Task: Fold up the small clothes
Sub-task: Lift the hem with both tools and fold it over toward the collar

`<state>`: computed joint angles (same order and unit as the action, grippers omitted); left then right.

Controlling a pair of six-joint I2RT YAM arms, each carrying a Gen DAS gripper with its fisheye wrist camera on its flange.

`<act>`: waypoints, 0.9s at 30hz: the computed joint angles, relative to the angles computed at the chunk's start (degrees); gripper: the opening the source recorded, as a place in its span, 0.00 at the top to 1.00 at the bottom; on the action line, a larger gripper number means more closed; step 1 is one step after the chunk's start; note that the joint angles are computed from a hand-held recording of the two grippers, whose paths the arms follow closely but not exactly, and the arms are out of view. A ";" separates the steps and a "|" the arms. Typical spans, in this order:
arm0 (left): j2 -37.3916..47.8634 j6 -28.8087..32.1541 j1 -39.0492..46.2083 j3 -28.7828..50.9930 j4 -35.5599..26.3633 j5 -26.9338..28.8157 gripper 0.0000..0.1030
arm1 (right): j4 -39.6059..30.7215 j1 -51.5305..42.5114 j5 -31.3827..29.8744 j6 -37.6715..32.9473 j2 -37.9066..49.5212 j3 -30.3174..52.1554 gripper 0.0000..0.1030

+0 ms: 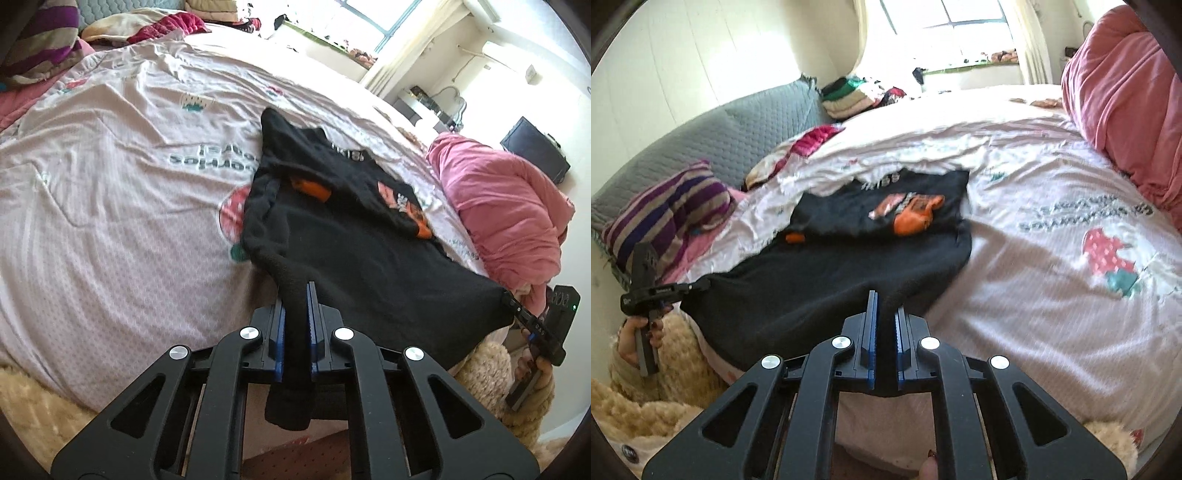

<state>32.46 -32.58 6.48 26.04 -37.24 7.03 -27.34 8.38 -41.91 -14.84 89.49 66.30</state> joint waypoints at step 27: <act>22.03 7.03 12.43 13.83 15.08 5.65 0.97 | 7.05 3.10 2.96 14.90 14.49 22.24 0.94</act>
